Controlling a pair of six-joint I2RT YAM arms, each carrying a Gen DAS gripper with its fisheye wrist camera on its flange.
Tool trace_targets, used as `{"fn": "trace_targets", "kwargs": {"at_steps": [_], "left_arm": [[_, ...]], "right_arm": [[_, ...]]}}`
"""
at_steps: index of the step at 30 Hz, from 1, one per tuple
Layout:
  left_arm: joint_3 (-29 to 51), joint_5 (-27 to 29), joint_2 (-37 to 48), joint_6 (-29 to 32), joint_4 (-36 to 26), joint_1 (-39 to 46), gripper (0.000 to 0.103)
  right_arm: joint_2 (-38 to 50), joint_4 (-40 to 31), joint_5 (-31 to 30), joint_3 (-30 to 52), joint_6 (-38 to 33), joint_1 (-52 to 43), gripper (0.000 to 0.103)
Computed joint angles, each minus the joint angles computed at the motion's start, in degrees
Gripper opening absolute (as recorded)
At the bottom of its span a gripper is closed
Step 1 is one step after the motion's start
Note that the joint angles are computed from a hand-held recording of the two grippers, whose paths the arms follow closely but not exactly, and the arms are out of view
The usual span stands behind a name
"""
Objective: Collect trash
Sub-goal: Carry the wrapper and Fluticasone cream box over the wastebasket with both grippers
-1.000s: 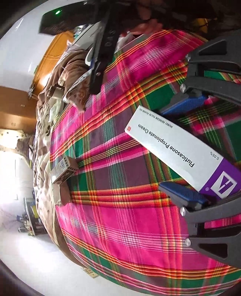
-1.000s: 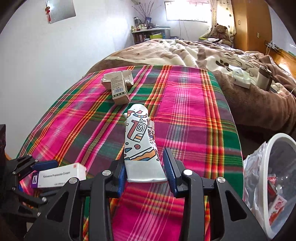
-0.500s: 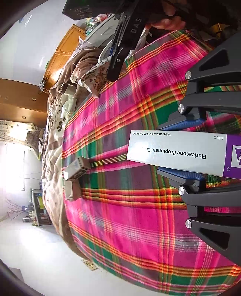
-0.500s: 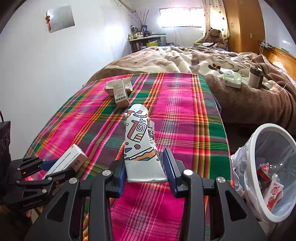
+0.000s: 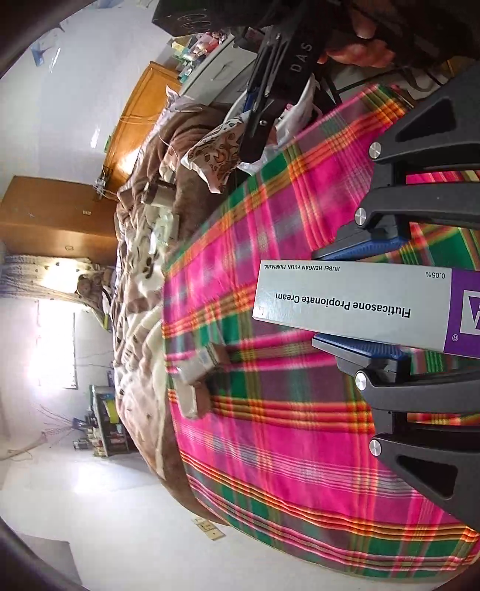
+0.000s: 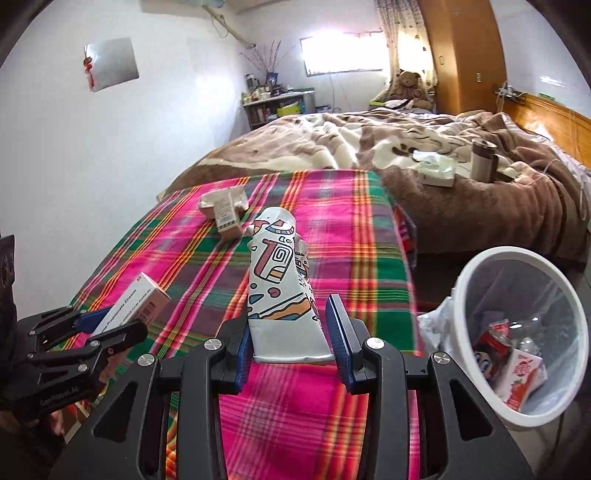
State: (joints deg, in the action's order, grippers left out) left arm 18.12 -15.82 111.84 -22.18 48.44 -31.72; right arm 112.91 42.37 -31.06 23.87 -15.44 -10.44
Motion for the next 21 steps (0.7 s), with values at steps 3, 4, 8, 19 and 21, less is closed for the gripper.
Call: {"fn": "trace_targets", "kwargs": {"at_steps": [3, 4, 8, 19, 21], "left_arm": [[2.34, -0.32, -1.35, 0.06, -2.54, -1.57, 0.038], [3.22, -0.60, -1.62, 0.12, -3.18, -2.17, 0.038], [7.08, -0.75, -1.49, 0.66, -6.05, -4.11, 0.038], [19.79, -0.98, 2.35, 1.55, -12.48, -8.91, 0.039], [21.99, -0.95, 3.17, 1.65, -13.58, -9.62, 0.039]], "right_arm": [[-1.32, -0.29, -1.25, -0.37, -0.88, -3.14, 0.038], [-1.69, -0.46, -1.69, -0.42, -1.09, -4.14, 0.038], [-2.53, -1.83, -3.19, 0.44, -1.69, -8.24, 0.038], [-2.57, -3.32, -3.98, 3.52, -1.26, -17.17, 0.038], [-2.50, -3.62, -3.71, 4.22, -1.06, -18.46, 0.038]]}}
